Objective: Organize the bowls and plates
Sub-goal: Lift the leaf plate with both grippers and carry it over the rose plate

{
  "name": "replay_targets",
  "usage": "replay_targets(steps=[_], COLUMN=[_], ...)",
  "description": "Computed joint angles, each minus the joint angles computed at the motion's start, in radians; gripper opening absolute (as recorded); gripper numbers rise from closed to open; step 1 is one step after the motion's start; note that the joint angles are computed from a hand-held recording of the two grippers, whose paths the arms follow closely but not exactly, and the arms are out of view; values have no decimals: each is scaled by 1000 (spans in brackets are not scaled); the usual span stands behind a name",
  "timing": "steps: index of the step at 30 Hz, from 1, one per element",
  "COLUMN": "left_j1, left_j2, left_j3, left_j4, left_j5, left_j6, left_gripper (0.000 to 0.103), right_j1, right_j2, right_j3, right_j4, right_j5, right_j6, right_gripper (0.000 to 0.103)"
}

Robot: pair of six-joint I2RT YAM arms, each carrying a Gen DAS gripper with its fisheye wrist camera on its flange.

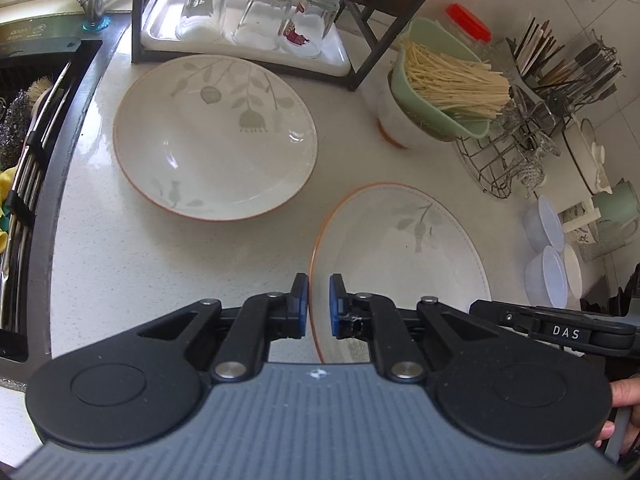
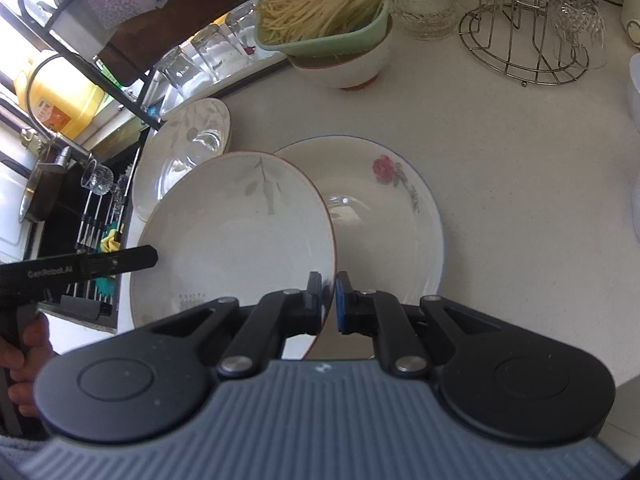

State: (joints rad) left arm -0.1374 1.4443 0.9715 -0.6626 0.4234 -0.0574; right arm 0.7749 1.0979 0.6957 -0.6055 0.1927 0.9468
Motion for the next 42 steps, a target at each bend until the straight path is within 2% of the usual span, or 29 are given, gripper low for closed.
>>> replay_targets(steps=[7, 13, 17, 29, 37, 42], left_j1=[-128, -199, -244, -329, -356, -361], left_j2=[31, 33, 37, 71, 94, 58], left_j3=[22, 16, 22, 35, 44, 35], left_j4=[43, 41, 25, 1, -2, 5], left_j5=[-139, -230, -284, -382, -408, -409], left_j6=[-137, -246, -297, -380, -398, -406], left_gripper=[12, 12, 12, 12, 13, 14], right_j1=[-208, -326, -374, -414, -373, -379], right_j2=[14, 43, 53, 57, 27, 3], right_j3=[-43, -66, -65, -69, -71, -87], right_j4=[74, 114, 102, 102, 99, 97], right_j5=[-165, -284, -345, -374, -285, -283], right_j6=[-250, -390, -441, -528, -507, -501], right_gripper=[10, 10, 11, 10, 9, 9])
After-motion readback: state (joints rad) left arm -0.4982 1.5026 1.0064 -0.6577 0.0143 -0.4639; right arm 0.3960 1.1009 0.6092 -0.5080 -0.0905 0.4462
